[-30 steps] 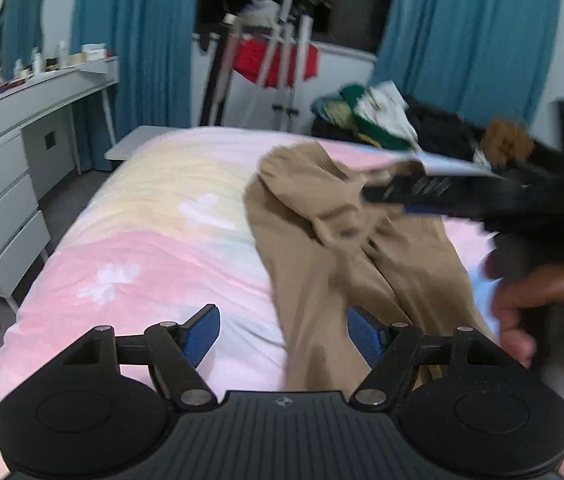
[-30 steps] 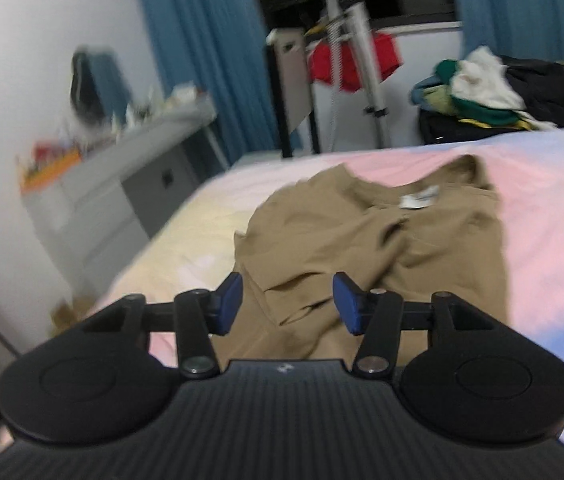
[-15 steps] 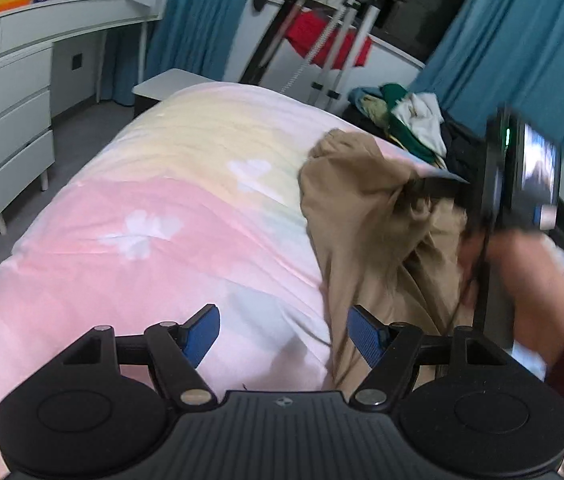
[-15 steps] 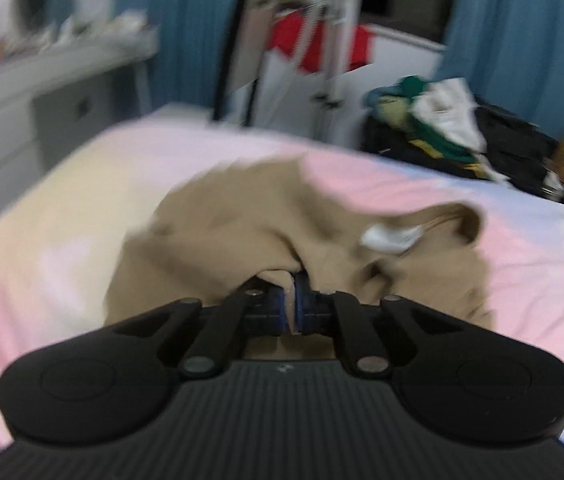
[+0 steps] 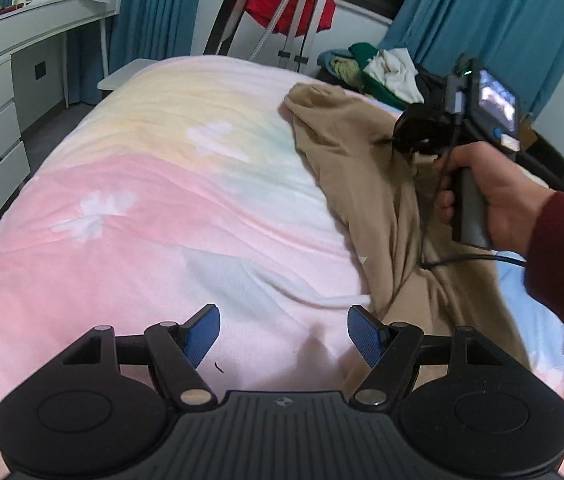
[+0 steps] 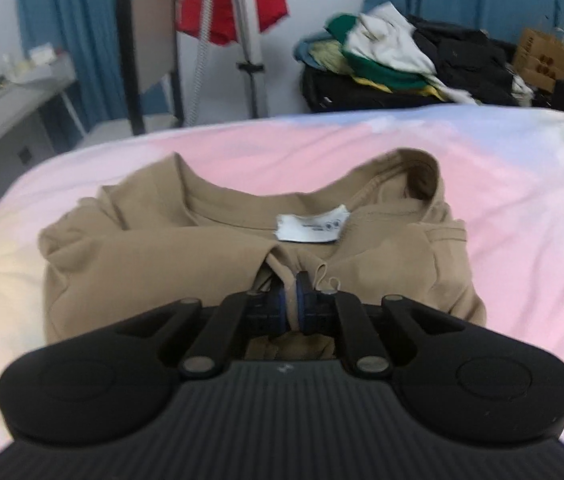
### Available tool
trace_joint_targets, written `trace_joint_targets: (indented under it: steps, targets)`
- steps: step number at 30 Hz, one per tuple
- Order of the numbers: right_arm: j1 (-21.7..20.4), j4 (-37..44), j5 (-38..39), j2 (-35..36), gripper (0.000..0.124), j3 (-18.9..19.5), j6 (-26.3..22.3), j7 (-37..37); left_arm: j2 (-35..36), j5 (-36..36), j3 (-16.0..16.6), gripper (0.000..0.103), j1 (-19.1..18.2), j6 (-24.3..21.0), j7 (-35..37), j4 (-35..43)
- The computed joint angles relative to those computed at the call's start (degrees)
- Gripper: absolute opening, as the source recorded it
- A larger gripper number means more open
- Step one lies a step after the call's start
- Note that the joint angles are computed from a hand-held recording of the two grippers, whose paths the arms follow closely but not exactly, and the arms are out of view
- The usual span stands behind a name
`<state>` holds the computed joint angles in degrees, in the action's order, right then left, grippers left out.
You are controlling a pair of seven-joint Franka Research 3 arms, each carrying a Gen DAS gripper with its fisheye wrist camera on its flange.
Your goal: Fold clothes
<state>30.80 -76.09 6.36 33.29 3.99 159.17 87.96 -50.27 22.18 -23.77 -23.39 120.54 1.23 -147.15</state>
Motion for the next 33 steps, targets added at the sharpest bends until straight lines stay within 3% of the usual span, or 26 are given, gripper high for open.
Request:
trace_joint_targets:
  steps: [3,5,6,8,10,13,17,21,25,28,33]
  targets:
    - [-5.0,-5.0,6.8,-3.9,0.019,5.9,0.6,-6.3,-0.1,0.2,0.8,0.073,0.2,1.7,0.1,-0.8]
    - [-8.6,-11.1,13.0,-8.9,0.048,9.5,2.8,-11.7,0.0,0.2,0.9,0.073,0.2,2.7,0.4,-0.8]
    - [-10.8,-14.7,17.4,-11.9,0.053,11.7,4.0,-15.3,0.1,0.1,1.0,0.073,0.2,3.1,0.6,-0.8]
    - [-16.4,-23.2,30.3,-19.6,0.058,17.0,5.4,-25.4,-1.7,-1.3,2.6,0.073,-1.0,7.3,0.3,-2.9]
    - [-20.4,-30.8,44.9,-28.1,0.059,19.6,3.1,-36.8,-3.7,-3.2,3.6,0.073,-1.7,11.4,-0.6,-5.2]
    - [-20.8,-42.2,57.2,-41.4,0.059,16.3,-3.0,-44.9,-3.8,-3.0,1.5,0.073,-1.2,9.3,0.6,-3.5]
    - [-18.0,-56.7,60.8,-57.3,0.059,10.3,-6.7,-47.6,-3.2,-4.3,1.3,0.073,-2.9,8.7,2.8,-2.3]
    - [-14.3,-66.1,63.7,-66.7,0.059,3.6,-8.0,-52.6,-0.2,-6.6,0.2,0.073,-4.0,1.4,4.8,1.6]
    - [-13.1,-69.2,61.2,-69.2,0.059,-1.1,-10.3,-49.8,2.6,-9.4,0.7,0.073,-5.3,-7.1,6.8,4.2]
    - [-11.9,-69.1,61.1,-68.4,0.061,-3.6,-9.6,-46.1,3.2,-11.6,2.8,0.074,-6.8,-7.4,9.4,4.1]
    - [-9.9,-67.9,60.8,-65.7,0.061,-8.0,-13.4,-43.2,4.6,-15.2,4.9,0.074,-8.2,-9.1,15.0,6.0]
